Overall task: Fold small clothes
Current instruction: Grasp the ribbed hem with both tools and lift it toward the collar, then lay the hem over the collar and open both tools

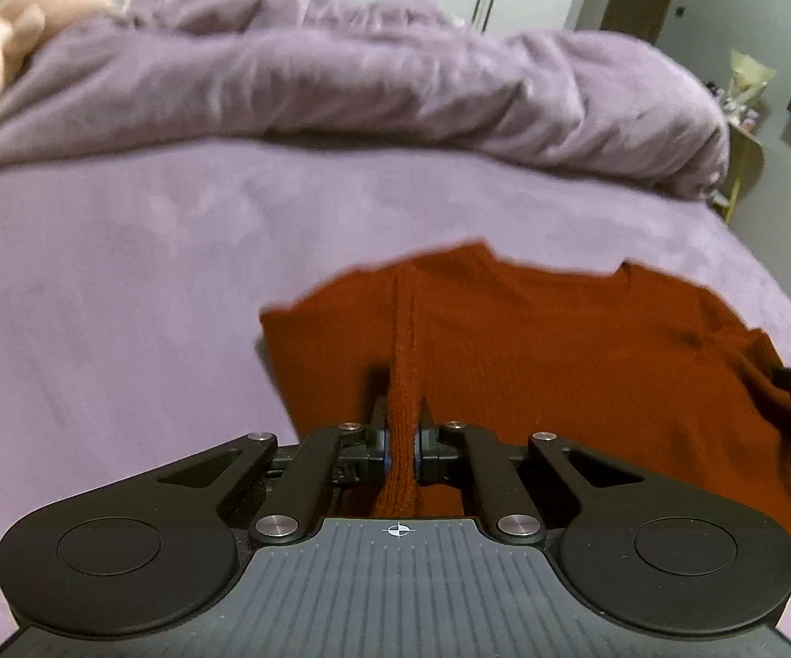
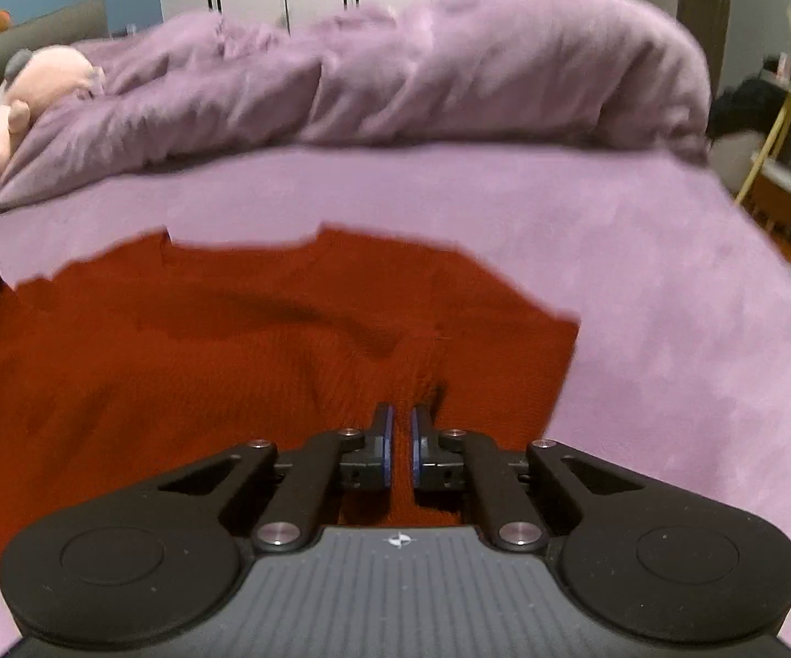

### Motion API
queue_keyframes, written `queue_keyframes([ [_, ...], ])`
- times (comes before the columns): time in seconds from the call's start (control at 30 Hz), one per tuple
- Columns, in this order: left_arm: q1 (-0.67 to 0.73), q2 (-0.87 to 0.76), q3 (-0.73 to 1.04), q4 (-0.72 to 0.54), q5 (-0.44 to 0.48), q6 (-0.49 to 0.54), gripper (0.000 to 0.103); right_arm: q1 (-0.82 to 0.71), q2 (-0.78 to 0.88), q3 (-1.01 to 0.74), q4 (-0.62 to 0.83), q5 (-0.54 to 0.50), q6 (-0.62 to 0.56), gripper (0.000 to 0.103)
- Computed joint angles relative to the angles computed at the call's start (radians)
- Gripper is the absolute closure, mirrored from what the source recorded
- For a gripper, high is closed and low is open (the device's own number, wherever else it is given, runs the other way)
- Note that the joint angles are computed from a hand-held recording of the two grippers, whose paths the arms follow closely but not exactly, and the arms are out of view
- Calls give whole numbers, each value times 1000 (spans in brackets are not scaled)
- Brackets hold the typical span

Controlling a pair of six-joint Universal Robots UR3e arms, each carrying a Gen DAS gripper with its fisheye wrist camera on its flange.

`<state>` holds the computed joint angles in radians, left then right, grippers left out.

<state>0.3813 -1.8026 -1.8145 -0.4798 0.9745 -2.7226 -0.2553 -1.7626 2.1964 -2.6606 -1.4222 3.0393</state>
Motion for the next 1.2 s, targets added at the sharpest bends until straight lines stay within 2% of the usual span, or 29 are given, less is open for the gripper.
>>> queue_keyframes([
  [0.13,3,21,69,18,-47,-23,95,17,4,-85,-29,-29,5,98],
  [0.23,-42,-31,176,77,-11,-102,95,33,89,-184,-77,-73,22,98],
  [0.4,-149,-204,375,194,148,-206,95,78,301,-372,-167,-186,38,98],
  [0.53,-240,-367,550,119,335,-253,92,109,473,-502,-179,-254,62,98],
  [0.6,-266,-407,586,61,403,-271,82,116,525,-523,-171,-265,70,97],
  [0.63,-261,-391,548,61,405,-277,81,128,544,-523,-173,-292,94,94],
  [0.67,-249,-368,494,75,383,-283,78,142,557,-512,-178,-326,147,91],
  [0.7,-230,-339,431,97,336,-284,71,140,539,-477,-170,-316,200,90],
  [0.73,-211,-308,365,121,284,-284,67,127,512,-437,-169,-262,247,90],
  [0.8,-189,-264,257,180,223,-287,57,78,439,-299,-255,-76,357,87],
  [0.87,-191,-259,221,214,191,-293,53,30,423,-193,-386,140,478,76],
  [0.9,-198,-260,215,221,183,-304,50,12,456,-177,-444,266,543,73],
  [0.97,-216,-281,248,208,166,-352,46,30,560,-211,-531,388,651,71],
  [1.0,-220,-299,270,198,137,-377,41,44,634,-242,-591,448,697,71],
  [1.07,-238,-334,303,207,122,-416,33,66,766,-322,-660,529,772,71],
  [1.1,-250,-354,320,221,142,-437,33,81,810,-363,-655,523,790,71],
  [1.17,-276,-402,375,225,203,-447,33,85,863,-391,-694,464,791,76],
  [1.2,-284,-423,401,223,220,-444,33,83,863,-390,-691,402,792,76],
])
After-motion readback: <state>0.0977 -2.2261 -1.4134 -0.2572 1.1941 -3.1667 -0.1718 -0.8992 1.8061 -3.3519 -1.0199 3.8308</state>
